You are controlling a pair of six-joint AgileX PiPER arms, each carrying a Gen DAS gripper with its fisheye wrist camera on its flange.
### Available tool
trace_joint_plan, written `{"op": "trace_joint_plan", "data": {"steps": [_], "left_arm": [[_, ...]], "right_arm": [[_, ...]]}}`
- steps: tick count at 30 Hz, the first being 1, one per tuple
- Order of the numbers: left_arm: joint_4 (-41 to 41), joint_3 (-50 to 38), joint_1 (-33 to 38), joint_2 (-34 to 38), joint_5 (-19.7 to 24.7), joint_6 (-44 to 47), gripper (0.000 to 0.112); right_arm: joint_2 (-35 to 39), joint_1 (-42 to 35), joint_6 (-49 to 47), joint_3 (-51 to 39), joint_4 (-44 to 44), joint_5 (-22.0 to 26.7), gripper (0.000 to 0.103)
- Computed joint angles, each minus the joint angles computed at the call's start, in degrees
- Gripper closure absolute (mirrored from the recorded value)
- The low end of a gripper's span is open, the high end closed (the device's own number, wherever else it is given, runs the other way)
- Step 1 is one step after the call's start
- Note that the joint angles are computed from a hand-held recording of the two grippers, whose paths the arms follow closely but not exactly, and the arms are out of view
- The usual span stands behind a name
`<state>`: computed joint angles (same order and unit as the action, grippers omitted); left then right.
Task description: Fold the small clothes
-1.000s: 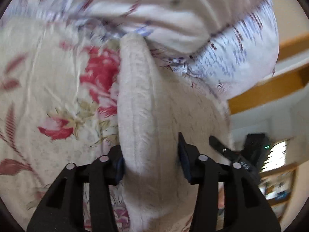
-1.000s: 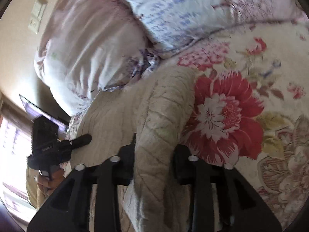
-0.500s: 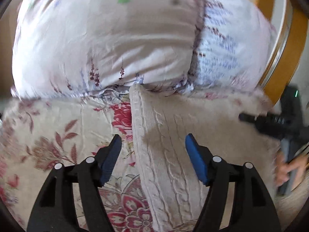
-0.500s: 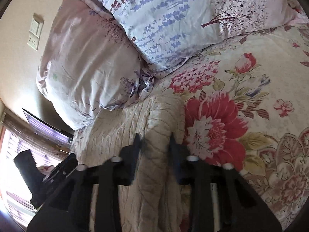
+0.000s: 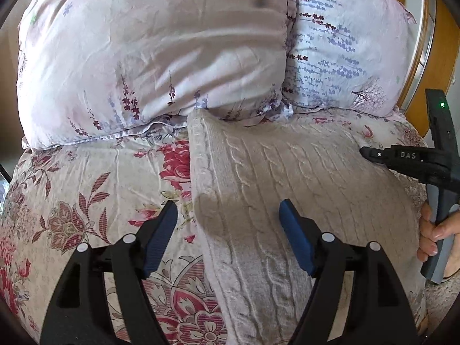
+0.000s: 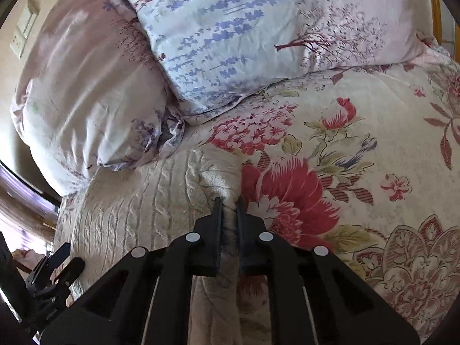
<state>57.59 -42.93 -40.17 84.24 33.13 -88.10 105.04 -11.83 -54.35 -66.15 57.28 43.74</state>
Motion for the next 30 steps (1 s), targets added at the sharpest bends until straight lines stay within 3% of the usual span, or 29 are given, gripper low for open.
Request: {"op": "trace_joint_plan", "data": {"steps": [4,8,9,10,13,16,19,21,26,30], "left_arm": [[-0.52,2.2,-1.79,-3.68,0.66,-1.3,0.039],[1.17,4.16,-6.65,-6.26,5.34,-4.99,0.039],[1.12,4.45,-7.42,-6.36,5.93,-5.39,0.039],[0.83,4.61,-7.81,-6.33,6.08,-5.44,0.039],[0.25,5.14,-8.28,-5.59,5.76,-5.59,0.038],[0.69,5.27,-7.99,-4.6,5.58,-5.98,0.034],[0.37,4.79,-6.64,-3.11,4.41,-4.64,0.032],[0.03,4.48,-5.27,-1.94,2.69,-3.67,0.031],[-0.92,3.55,-0.85,-0.08,-2.22,-1.52,0.029],[1.97,4.98,-2.53,-1.64,-0.79,-5.81,0.026]], "right_arm": [[-6.91,-2.23,-6.95,6.22,3.08,0.13,0.076],[-16.57,-6.37,-18.91,15.1,7.11,6.09,0.074],[-18.37,-6.43,-20.34,16.64,6.79,6.85,0.069],[-19.89,-6.25,-21.29,18.03,6.29,6.96,0.064],[-23.25,-4.19,-22.52,21.17,4.51,5.48,0.062],[-24.17,-1.74,-22.9,22.25,3.08,2.83,0.062],[-22.86,4.47,-14.99,21.88,-6.17,-6.52,0.063],[-20.78,6.45,-13.02,20.89,-7.29,-9.74,0.063],[-15.56,7.85,-5.98,15.11,-10.72,-9.14,0.061],[-16.86,5.12,-8.11,16.16,-7.38,-6.19,0.059]]}}
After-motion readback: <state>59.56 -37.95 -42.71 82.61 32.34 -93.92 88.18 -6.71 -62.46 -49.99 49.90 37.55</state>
